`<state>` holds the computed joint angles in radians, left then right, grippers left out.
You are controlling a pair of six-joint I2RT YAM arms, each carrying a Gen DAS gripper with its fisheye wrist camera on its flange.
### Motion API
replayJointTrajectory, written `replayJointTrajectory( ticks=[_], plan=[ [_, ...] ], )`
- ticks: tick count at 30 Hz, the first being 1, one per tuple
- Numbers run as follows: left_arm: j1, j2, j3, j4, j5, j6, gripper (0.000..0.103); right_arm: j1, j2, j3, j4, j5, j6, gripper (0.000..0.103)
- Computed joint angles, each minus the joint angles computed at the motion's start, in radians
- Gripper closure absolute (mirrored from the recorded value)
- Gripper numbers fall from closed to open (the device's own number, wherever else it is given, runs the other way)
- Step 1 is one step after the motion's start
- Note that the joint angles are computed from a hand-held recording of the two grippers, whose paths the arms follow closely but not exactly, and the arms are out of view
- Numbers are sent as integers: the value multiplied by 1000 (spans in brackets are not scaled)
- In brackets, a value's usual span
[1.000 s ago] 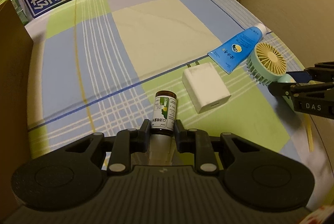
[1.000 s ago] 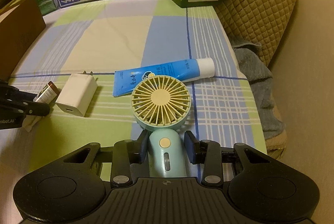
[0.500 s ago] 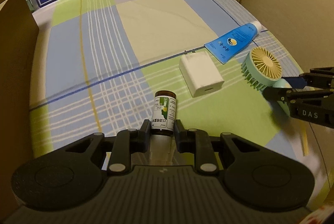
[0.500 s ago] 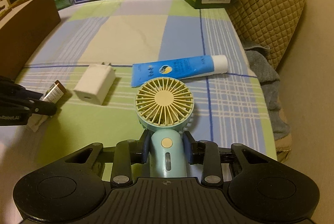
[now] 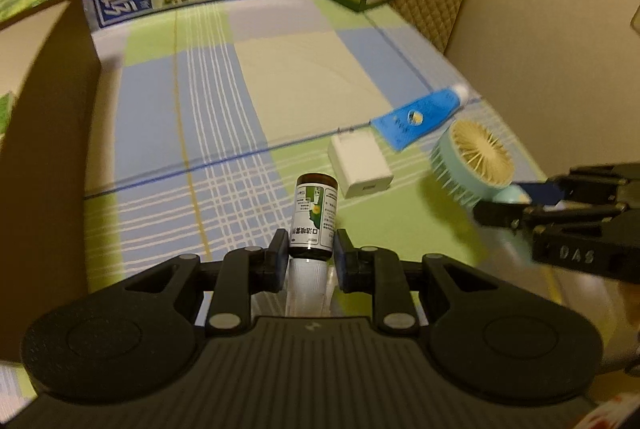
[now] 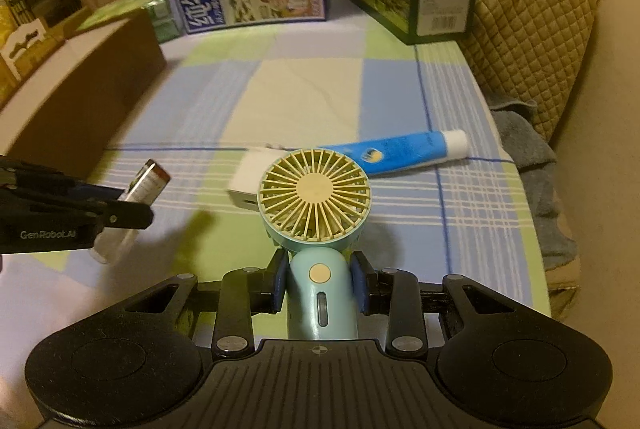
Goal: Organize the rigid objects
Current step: 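Carry the dropper bottle and mint fan over the shoebox with both tools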
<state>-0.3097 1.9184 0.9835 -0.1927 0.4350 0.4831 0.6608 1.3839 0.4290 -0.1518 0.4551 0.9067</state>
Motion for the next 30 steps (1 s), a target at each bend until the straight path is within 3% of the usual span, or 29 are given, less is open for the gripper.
replayJointTrajectory(
  ticks=[7, 16, 22, 30],
  plan=[
    [115, -114, 7, -103, 67, 13, 83, 87, 16, 148, -58, 6, 27, 73],
    [325, -174, 131, -256, 153, 81, 83, 148, 209, 436, -10, -34, -43, 73],
    [456, -103, 295, -324, 175, 125, 83, 139, 404, 686, 27, -97, -112, 73],
    [543, 114, 608, -418, 151, 170, 83, 107, 710, 1097, -38, -154, -181, 73]
  ],
)
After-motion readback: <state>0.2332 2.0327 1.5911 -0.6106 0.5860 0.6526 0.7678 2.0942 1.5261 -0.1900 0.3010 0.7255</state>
